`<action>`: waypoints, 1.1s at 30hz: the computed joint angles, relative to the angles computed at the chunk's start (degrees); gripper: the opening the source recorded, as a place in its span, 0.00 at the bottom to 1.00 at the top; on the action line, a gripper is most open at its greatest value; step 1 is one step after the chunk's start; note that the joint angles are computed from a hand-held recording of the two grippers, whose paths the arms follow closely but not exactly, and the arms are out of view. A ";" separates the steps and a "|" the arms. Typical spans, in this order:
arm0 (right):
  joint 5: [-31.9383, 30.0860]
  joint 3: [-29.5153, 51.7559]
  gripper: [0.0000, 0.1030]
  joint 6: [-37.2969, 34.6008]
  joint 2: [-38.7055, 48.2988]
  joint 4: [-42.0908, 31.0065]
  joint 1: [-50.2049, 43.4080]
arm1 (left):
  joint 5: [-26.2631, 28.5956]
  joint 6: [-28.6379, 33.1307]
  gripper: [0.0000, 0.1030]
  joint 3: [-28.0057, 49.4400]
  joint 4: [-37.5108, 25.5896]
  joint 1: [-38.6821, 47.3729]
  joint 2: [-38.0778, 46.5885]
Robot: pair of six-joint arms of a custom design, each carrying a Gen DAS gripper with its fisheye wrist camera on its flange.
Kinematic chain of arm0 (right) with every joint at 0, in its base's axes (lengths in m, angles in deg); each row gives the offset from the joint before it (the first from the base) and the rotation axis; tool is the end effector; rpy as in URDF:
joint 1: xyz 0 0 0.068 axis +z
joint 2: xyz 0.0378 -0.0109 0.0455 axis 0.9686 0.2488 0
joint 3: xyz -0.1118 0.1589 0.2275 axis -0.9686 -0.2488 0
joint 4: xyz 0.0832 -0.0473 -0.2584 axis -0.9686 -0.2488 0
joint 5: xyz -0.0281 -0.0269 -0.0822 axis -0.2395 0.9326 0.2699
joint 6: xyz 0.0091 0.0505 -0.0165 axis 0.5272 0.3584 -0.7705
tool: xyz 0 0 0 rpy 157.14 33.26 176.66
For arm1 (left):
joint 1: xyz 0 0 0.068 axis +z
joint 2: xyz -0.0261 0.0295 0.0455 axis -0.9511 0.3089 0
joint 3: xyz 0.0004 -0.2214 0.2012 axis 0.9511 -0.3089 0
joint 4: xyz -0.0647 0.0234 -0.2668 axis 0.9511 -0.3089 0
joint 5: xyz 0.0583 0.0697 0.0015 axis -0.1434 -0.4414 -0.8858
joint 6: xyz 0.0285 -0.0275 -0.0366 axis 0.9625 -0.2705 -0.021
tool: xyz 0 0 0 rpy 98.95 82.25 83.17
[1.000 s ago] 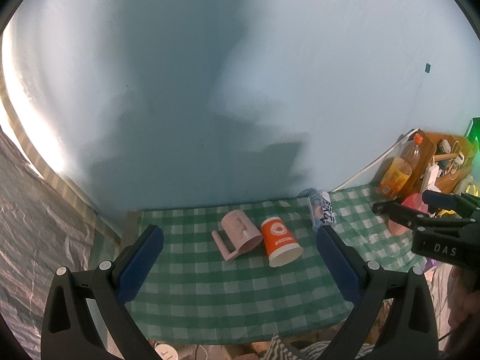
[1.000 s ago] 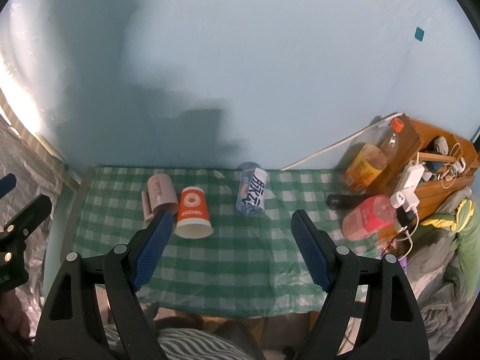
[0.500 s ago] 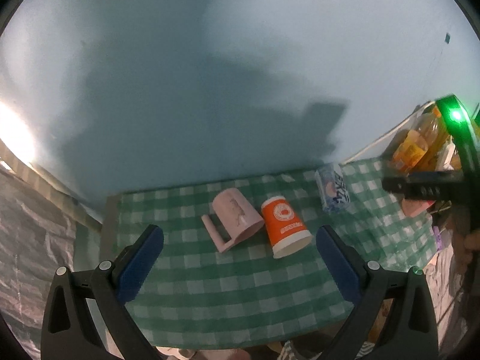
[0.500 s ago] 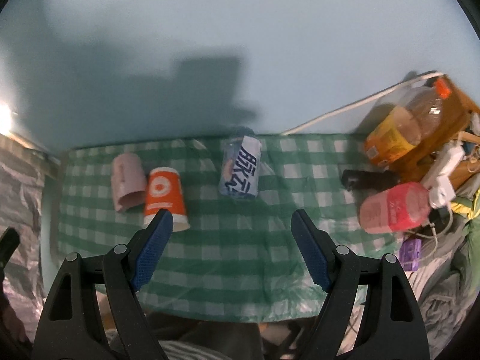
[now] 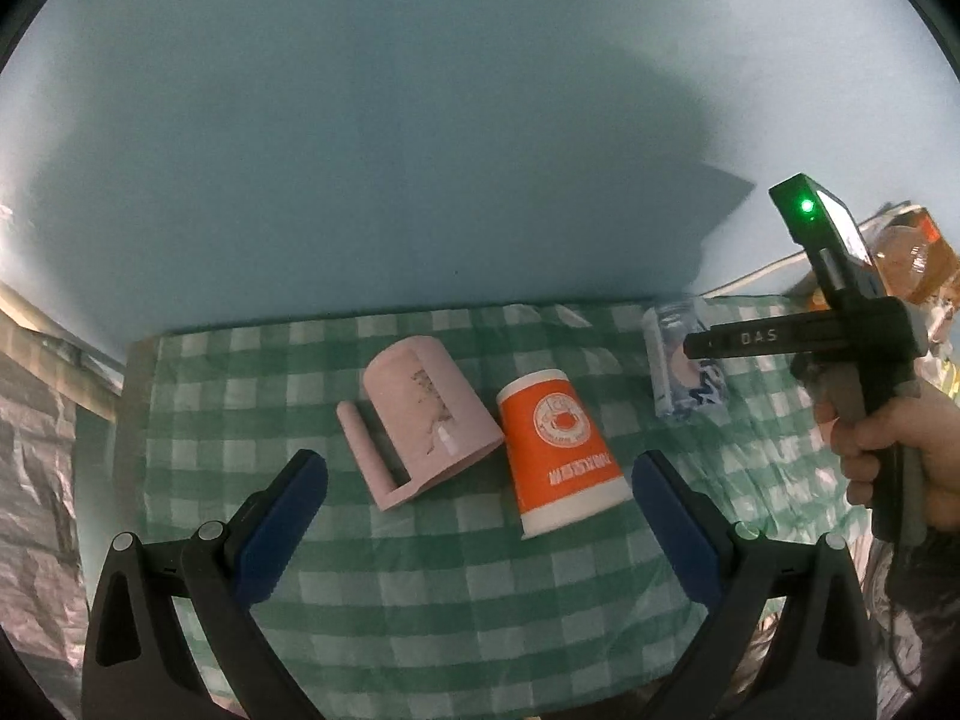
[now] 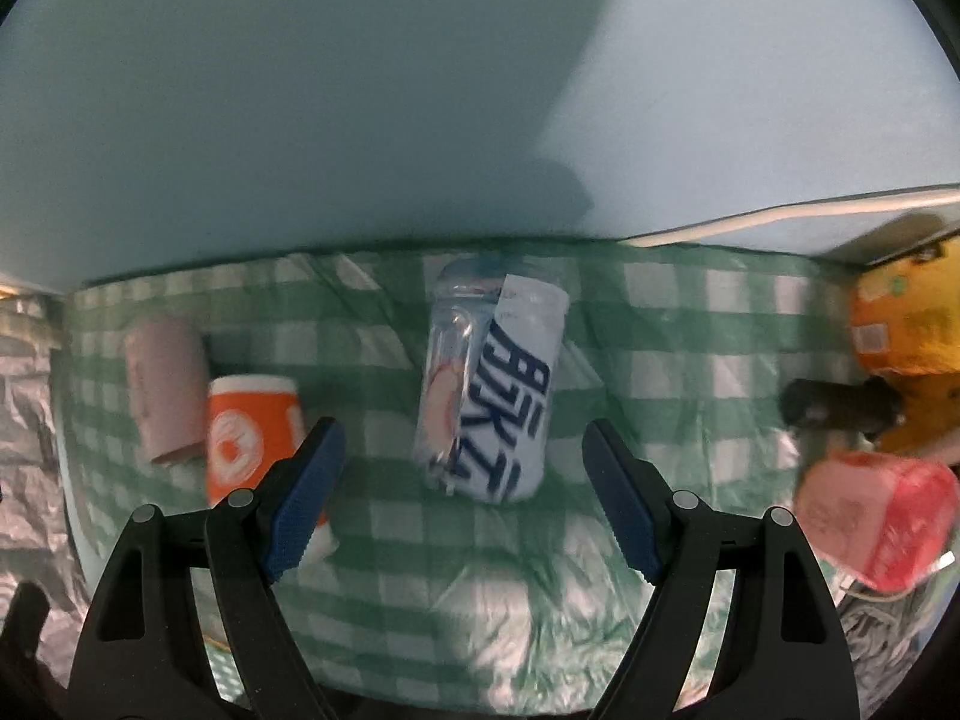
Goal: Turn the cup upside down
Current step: 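Move the right gripper to the clear labeled bottle and close on it, then lift the clear bottle with the right gripper toward the left gripper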
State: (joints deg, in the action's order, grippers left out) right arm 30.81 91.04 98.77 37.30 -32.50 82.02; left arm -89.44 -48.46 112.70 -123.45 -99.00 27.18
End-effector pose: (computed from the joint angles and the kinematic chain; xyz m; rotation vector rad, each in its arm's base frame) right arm 0.2696 0.0342 0.1965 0.2038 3.0526 0.1857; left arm 0.2110 -0.1060 0.2702 0.3175 2.7065 -0.1571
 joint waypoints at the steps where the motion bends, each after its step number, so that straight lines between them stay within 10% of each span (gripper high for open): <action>1: 0.40 -0.25 0.78 -0.17 1.99 1.50 -0.34 | -0.10 0.06 1.00 -0.35 0.69 0.04 0.68; 18: -1.40 -2.95 0.68 -0.30 11.33 11.14 -2.16 | 1.30 -1.57 1.00 -2.39 4.13 0.05 6.59; 33: -7.09 -15.61 0.68 4.55 -12.47 3.57 3.96 | 6.64 -2.50 1.00 -10.34 2.48 2.11 -0.53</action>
State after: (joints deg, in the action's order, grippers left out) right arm 23.72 75.43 103.32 24.84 -28.93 85.98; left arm -82.80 -50.96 102.36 -120.97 -96.89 26.64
